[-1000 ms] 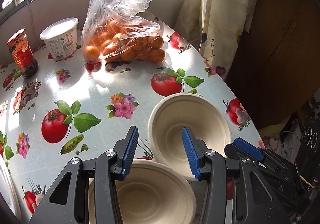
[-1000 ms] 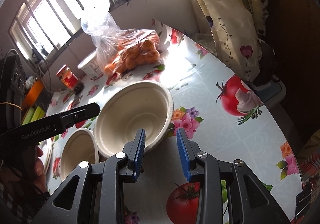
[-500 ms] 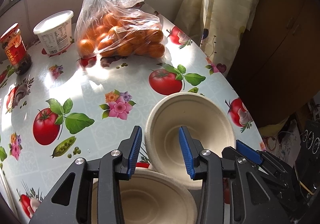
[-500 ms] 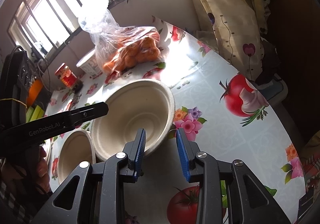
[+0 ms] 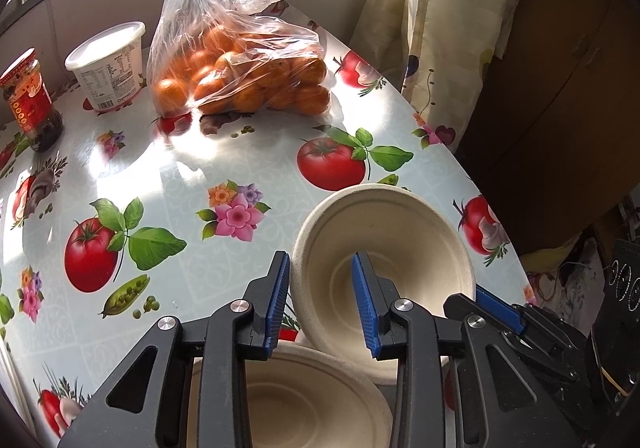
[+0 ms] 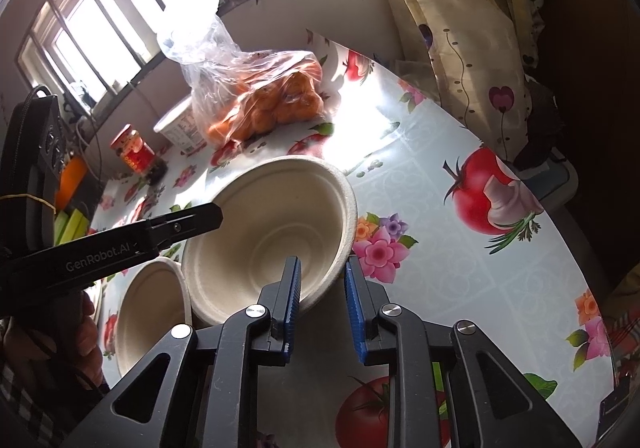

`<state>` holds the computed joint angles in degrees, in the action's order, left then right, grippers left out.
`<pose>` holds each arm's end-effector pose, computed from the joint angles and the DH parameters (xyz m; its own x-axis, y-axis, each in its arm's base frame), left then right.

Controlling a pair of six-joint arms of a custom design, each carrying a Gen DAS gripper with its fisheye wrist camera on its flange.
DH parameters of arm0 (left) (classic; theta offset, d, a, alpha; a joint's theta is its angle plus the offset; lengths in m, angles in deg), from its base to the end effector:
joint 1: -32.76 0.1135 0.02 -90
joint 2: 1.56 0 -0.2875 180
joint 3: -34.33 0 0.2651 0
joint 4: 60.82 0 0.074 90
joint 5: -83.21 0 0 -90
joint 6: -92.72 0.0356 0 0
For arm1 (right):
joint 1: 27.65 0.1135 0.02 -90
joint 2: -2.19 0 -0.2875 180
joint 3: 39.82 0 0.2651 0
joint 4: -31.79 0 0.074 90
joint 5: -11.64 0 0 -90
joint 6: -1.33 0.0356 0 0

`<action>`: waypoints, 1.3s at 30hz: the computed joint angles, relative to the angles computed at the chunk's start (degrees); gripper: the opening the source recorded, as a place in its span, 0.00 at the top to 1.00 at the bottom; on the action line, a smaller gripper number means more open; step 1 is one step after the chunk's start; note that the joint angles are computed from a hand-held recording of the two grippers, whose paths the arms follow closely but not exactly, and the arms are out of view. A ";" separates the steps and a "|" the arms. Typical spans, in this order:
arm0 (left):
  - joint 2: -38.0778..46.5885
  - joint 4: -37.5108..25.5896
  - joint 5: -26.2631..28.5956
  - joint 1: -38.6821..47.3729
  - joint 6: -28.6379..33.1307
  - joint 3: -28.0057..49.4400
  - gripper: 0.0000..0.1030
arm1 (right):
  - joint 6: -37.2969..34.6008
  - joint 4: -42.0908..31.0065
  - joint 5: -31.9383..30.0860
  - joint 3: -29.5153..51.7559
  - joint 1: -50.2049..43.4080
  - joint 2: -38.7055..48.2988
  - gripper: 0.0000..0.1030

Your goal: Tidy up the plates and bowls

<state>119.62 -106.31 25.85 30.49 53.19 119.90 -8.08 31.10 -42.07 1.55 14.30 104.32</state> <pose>0.3994 -0.0350 0.1024 -0.5383 0.6713 -0.5095 0.8357 0.5033 -0.2198 0.2067 0.1575 0.0731 -0.4308 0.6819 -0.5910 0.5908 0.7082 0.3865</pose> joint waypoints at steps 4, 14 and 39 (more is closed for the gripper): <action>-0.17 -0.21 0.17 -0.17 0.28 -0.26 0.67 | 0.61 -0.51 0.87 -0.34 0.13 -0.78 0.79; -1.37 -0.29 0.59 -0.66 1.42 -2.46 0.67 | 3.86 -3.56 3.15 -1.81 1.34 -3.46 0.79; -4.60 -2.29 1.83 0.86 6.73 -9.00 0.67 | 15.27 -14.02 7.33 -3.48 7.37 -7.19 0.79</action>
<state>115.03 -108.60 27.68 31.35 59.92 110.90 7.19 17.08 -34.74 -1.93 21.67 97.13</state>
